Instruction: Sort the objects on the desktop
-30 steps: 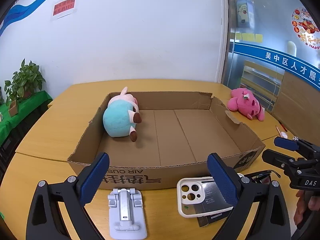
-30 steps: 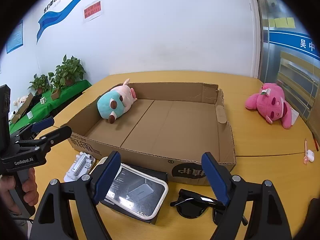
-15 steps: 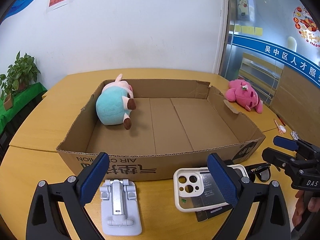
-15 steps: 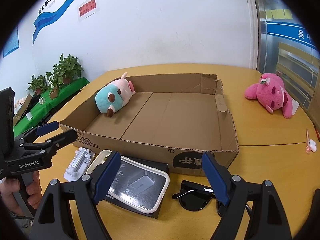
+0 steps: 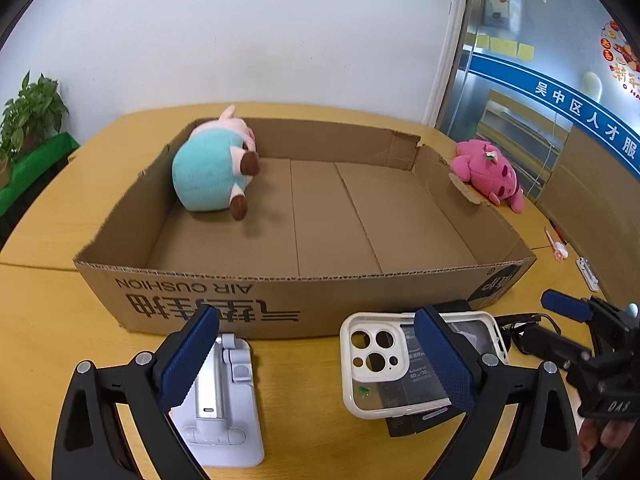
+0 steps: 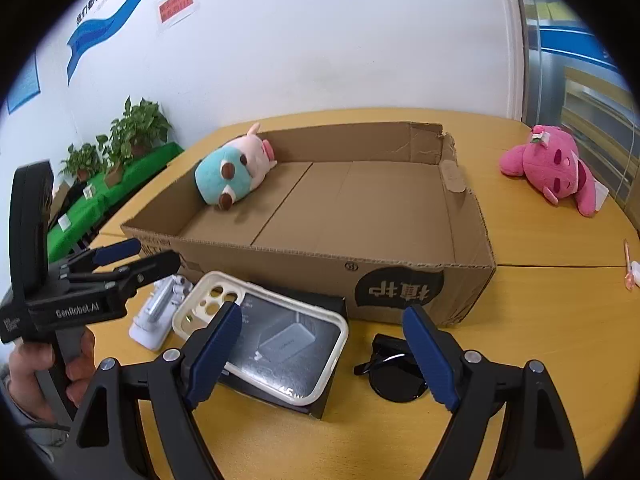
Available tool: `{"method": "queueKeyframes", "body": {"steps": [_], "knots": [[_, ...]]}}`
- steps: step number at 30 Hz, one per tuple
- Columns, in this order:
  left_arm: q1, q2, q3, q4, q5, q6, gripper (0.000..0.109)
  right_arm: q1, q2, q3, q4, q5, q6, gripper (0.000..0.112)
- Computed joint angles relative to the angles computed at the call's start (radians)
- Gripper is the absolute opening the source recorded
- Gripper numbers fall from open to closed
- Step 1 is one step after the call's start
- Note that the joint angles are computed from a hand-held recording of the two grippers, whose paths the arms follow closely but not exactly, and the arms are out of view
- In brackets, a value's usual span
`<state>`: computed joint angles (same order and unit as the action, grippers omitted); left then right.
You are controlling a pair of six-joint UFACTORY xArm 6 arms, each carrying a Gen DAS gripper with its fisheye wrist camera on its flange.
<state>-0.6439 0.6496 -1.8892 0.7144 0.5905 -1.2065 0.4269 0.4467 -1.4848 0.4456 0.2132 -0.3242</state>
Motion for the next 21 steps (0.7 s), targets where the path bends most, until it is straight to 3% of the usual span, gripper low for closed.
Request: {"method": "queueKeyframes", "body": {"steps": [7, 9, 11, 15, 19, 21], "knots": [[-0.002, 0.078, -0.083, -0.18, 0.038, 0.182, 0.098, 0.002, 0.031, -0.021, 0.039, 0.08, -0.022, 0.08], [-0.004, 0.095, -0.104, -0.222, 0.066, 0.222, 0.088, 0.0, 0.037, -0.023, 0.043, 0.093, -0.021, 0.075], [0.001, 0.1, -0.099, -0.295, 0.065, 0.268, 0.067, -0.005, 0.047, -0.033, 0.078, 0.119, -0.034, 0.068], [0.011, 0.067, -0.02, -0.342, -0.027, 0.271, 0.059, -0.015, 0.072, -0.057, 0.111, 0.168, -0.032, 0.05], [0.004, 0.079, -0.033, -0.392, -0.055, 0.343, 0.026, -0.017, 0.075, -0.058, 0.164, 0.166, -0.064, 0.038], [-0.006, 0.094, -0.07, -0.358, -0.017, 0.337, 0.023, -0.016, 0.072, -0.056, 0.172, 0.16, -0.077, 0.026]]}}
